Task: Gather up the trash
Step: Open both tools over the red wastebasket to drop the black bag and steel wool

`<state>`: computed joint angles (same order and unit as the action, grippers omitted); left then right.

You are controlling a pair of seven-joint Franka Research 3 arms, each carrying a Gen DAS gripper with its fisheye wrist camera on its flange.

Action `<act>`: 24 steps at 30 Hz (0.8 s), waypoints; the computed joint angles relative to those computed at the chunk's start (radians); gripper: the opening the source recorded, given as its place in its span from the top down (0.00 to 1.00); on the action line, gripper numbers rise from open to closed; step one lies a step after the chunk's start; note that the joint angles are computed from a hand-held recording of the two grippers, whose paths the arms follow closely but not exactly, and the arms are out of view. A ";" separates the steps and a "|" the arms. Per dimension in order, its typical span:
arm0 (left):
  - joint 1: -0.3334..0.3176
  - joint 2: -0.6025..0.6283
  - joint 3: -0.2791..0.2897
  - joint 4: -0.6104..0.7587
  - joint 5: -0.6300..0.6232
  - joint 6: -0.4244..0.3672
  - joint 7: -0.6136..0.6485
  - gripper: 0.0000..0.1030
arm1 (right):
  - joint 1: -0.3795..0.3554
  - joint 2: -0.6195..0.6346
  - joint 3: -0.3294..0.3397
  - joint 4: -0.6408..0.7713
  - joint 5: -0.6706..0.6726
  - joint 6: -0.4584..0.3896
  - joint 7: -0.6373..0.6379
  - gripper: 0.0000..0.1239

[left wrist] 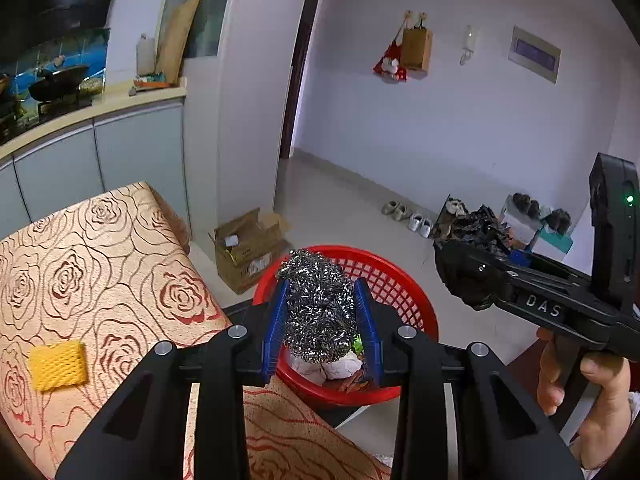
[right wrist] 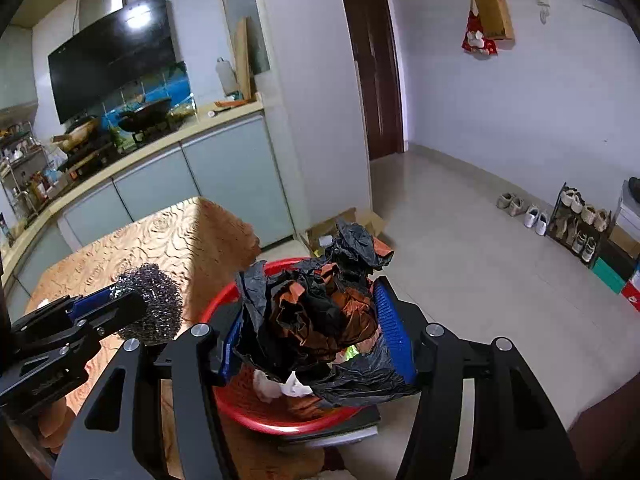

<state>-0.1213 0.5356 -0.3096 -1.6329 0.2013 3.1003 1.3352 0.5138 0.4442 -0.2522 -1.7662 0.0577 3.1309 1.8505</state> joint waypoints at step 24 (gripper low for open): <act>-0.057 0.143 0.024 0.208 -0.031 -0.157 0.049 0.66 | -0.136 0.124 0.151 0.144 0.015 -0.151 -0.113 0.53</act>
<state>-0.1783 0.6781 -0.2851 -1.4253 0.1702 2.9434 1.3837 0.3774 0.5680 -0.1009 -1.6218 0.0723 2.9801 1.7372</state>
